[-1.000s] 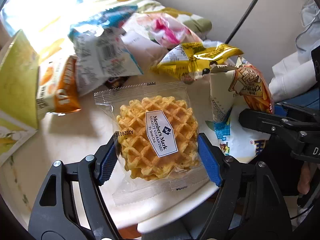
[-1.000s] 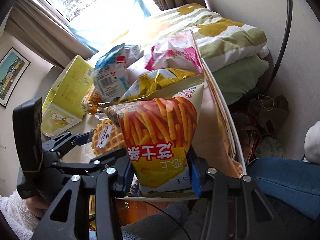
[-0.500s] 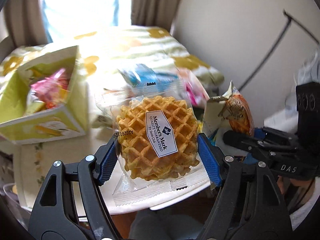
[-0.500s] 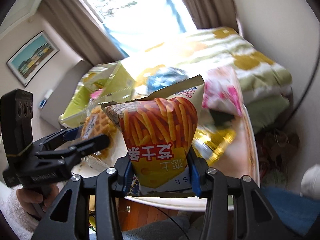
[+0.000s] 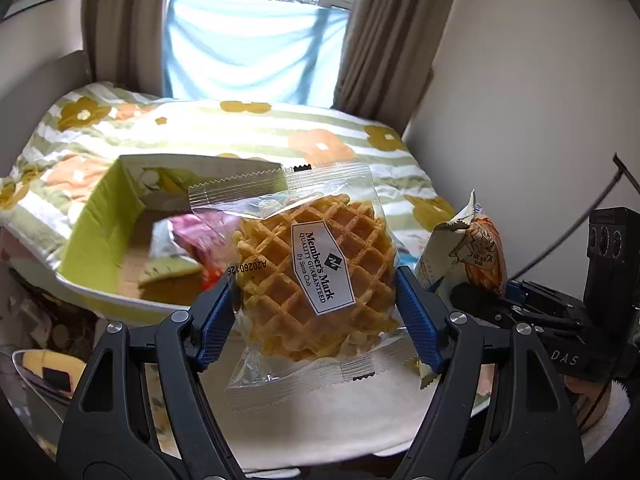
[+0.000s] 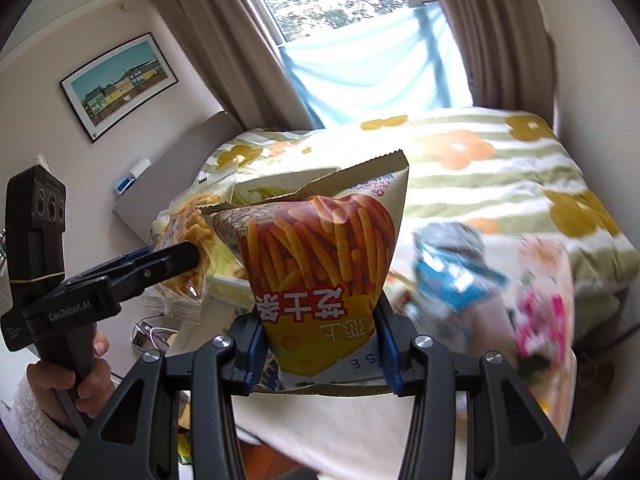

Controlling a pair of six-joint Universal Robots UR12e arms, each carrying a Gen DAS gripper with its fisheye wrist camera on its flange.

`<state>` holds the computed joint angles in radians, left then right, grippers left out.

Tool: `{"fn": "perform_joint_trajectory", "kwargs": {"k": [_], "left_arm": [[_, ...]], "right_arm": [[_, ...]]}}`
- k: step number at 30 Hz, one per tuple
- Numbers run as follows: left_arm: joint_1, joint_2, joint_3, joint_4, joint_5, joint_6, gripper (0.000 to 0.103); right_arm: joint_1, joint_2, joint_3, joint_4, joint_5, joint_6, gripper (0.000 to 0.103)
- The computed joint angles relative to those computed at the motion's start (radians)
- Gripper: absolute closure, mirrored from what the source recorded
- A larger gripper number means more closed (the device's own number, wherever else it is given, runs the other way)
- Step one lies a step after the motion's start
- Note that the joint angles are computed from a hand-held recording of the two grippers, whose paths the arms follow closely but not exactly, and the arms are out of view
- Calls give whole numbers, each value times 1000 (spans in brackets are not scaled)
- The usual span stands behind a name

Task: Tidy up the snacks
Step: 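Carry both packets over the box and open both grippers to drop them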

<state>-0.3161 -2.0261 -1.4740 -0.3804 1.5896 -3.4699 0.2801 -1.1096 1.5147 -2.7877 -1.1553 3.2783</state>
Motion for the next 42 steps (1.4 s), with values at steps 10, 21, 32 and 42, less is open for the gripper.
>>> {"fn": "perform_joint_trajectory", "kwargs": {"k": [10,21,32,42], "left_arm": [[127,-24,30,-36,-49,-38,31],[210,-104,90,-161,-144,-48,7],[200,-59,24,-120,-56,-82,0],[180,-22,-11,-132,55,-68,0]], "right_arm": [[72,172,-294,112,-32,24,60],[101,293,-484,271,-49,61,60],[100,331,-555,428,-31,12,60],[111,336,-535,312,-37,11,0]]}}
